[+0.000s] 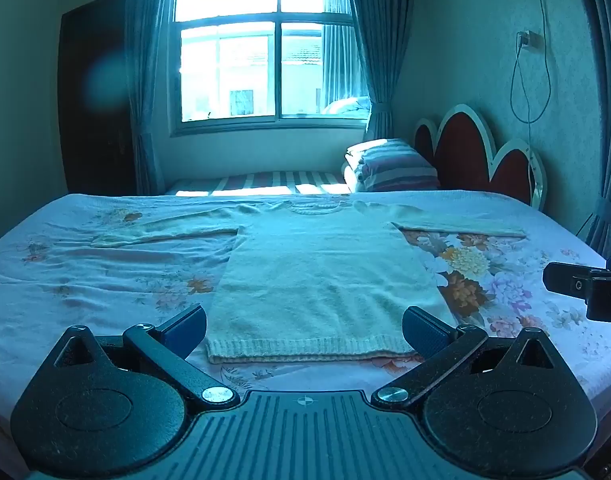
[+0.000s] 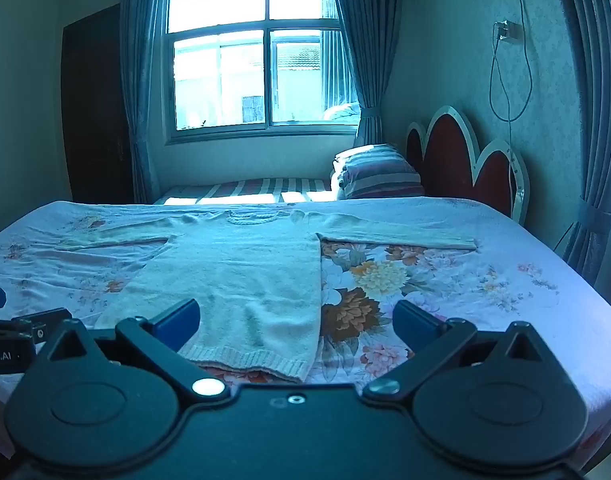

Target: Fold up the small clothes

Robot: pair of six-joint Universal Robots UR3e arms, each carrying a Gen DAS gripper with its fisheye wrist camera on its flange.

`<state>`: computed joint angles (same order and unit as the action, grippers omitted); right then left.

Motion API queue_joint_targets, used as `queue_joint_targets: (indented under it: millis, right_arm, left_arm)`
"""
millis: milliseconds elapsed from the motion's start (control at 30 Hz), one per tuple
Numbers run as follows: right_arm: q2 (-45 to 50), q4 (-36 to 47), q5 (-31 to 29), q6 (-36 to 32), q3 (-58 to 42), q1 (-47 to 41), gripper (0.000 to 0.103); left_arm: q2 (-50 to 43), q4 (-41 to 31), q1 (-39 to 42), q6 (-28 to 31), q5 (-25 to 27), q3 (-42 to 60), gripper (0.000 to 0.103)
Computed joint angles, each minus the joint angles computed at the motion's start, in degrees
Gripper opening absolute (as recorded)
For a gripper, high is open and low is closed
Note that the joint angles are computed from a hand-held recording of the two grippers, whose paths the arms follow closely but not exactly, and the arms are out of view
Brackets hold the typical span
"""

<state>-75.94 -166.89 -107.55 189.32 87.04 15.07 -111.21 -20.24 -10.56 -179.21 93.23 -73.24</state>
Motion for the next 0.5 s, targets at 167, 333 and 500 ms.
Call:
queue_joint_targets:
  millis: [167,333,500]
  right_arm:
    - [-0.2,-1.1,-0.2,0.2,0.6,0.3,0.103]
    - [1.7,-1.0,-0.4,-0.1,-1.3,0.2,0.103]
    - [1.8,-1.4,-0.5,-0.3,-1.0,0.5,0.103]
  left_arm:
    - [-0.5,-0.8,-0.4,-1.1,0.0,1.0,0.103]
    - [-0.2,0.6,1.8,-1.0,-1.3,-0.8,0.103]
    - [-0.2,-0.7,1.7,-1.1,-1.0,0.3,0.103]
